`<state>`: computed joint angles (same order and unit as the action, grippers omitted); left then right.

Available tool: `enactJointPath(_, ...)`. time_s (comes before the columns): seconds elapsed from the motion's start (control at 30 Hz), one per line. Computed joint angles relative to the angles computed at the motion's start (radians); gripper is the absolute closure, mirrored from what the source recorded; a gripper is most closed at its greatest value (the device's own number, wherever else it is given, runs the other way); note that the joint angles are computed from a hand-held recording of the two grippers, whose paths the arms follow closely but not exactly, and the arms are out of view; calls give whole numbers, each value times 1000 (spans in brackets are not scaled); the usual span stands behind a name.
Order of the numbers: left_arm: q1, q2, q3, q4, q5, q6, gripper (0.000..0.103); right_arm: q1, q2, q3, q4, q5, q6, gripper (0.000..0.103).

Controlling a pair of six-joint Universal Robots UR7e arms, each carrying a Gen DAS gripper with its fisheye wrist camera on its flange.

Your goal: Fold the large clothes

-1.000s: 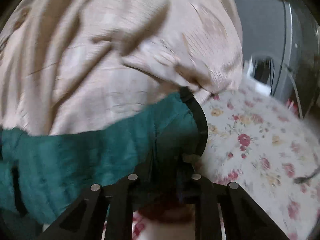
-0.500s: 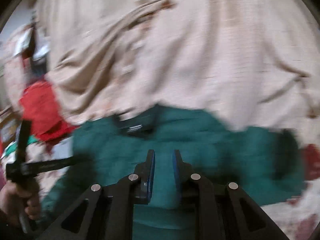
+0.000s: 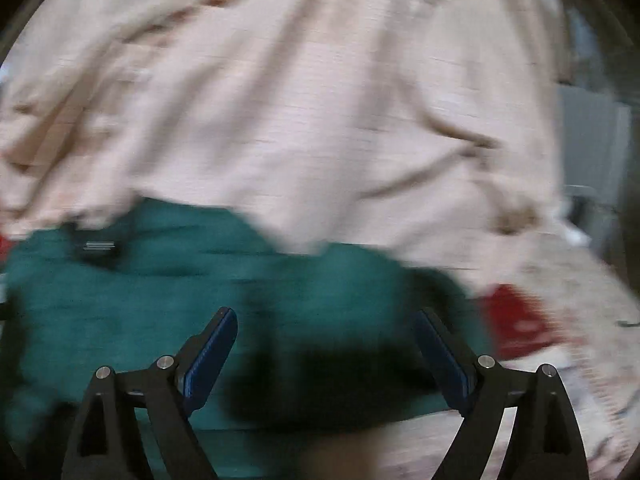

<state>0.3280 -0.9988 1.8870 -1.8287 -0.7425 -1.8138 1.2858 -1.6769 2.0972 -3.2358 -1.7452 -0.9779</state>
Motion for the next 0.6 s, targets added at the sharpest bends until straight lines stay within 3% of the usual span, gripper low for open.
enactJointPath(0.13,5,16,-9,-12,-3,18,45,-61,82,-145,247,-76,-66,15)
enactJointPath(0.2,6,24,-18,5,1,22,45,-85,114,-175,266,-109,-134,16)
enactJointPath(0.27,10,29,-26,20,0,23,45,-125,74,-159,267,4,-117,40)
enactJointPath(0.3,12,27,-26,20,0,22,45,-135,58,-160,278,28,-97,68)
enactJointPath(0.33,13,25,-24,19,0,17,45,-137,44,-161,287,35,-78,82)
enactJointPath(0.4,12,22,-20,15,1,9,45,-147,-5,-158,341,89,-37,88)
enactJointPath(0.6,5,22,-11,0,-12,12,45,-71,-150,-78,502,214,24,90)
